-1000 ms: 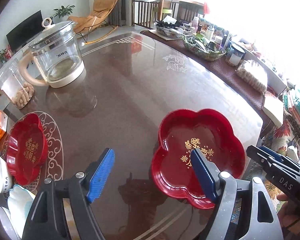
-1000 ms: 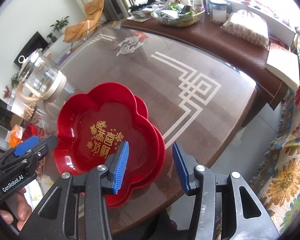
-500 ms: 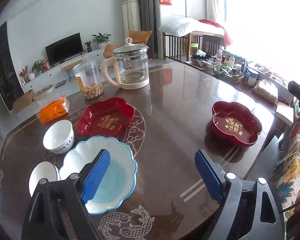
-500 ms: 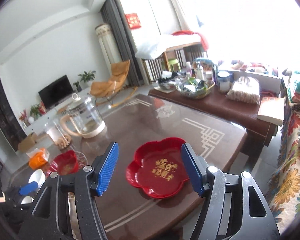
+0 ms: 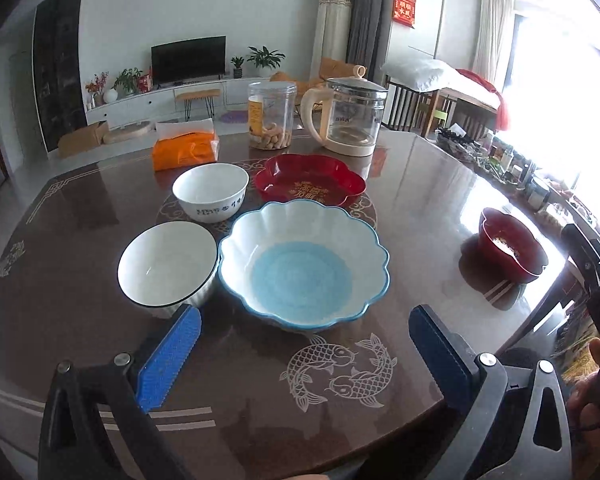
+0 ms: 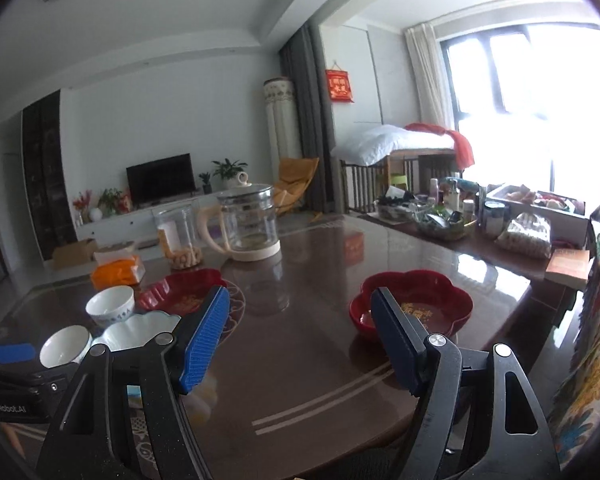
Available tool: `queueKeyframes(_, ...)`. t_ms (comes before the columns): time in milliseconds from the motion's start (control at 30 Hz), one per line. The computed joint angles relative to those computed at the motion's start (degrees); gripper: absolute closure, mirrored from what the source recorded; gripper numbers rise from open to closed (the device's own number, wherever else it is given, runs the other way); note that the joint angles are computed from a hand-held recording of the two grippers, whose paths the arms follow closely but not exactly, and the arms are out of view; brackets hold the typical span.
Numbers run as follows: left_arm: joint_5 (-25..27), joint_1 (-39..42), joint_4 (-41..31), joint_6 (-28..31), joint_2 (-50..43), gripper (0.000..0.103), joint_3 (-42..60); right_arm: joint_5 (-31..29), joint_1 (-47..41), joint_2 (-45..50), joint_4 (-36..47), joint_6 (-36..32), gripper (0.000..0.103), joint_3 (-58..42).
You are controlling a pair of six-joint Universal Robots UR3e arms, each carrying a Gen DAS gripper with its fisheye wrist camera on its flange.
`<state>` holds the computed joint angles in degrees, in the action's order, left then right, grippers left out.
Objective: Organize plates and bowls
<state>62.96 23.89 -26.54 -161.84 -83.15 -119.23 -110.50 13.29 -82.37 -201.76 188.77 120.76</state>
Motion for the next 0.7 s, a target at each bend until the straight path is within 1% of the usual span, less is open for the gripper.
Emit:
queueKeyframes(67, -0.04, 0.66, -3.14, 1.35, -0.52, 0.0, 1.59, -0.93, 1.78, 1.45, 0.7, -1.41, 0.024, -1.03)
queueKeyframes(133, 1.19, 0.46, -5.27, 2.53, -1.05, 0.0, 2.99, -0.19, 1.99, 2.37, 0.97, -2.74, 0.024, -1.38)
queueKeyframes(167, 1.64, 0.36, -6.93, 3.07, -1.59, 0.0, 4.17, -0.9, 2.91, 3.06, 0.47, -3.06, 0.024, -1.54)
queueKeyframes(233, 0.64, 0.65, -11.21, 4.19, -2.88, 0.0, 6.68, -2.87, 4.41, 4.16, -0.43, -3.79, 0.024, -2.07)
queueKeyframes(267, 0.38, 0.84, -11.66, 3.96, -3.3, 0.0, 6.98, -3.18, 4.72, 4.29, -0.62, -4.14, 0.024, -2.22)
queueKeyframes(333, 1.32, 0.49, -10.64, 2.88, -3.65, 0.0, 6.68, -3.23, 4.86, 4.63, -0.64, -4.24, 0.024, -2.27)
queueKeyframes(400, 1.68, 0.05, -10.83, 3.29, -3.84, 0.0, 6.86, -3.14, 4.6, 4.07, 0.09, -3.32, 0.024, -1.78)
queueKeyframes(533, 3.33, -0.64, -8.55, 3.52, -3.5, 0.0, 6.09, -1.89, 2.94, 2.3, 1.21, -0.61, 0.024, 0.09)
queueKeyframes(700, 3.31, 0.24, -7.99, 3.16, -3.85, 0.0, 6.46, -0.47, 1.0, 1.04, 8.91, 2.46, 0.024, -1.21)
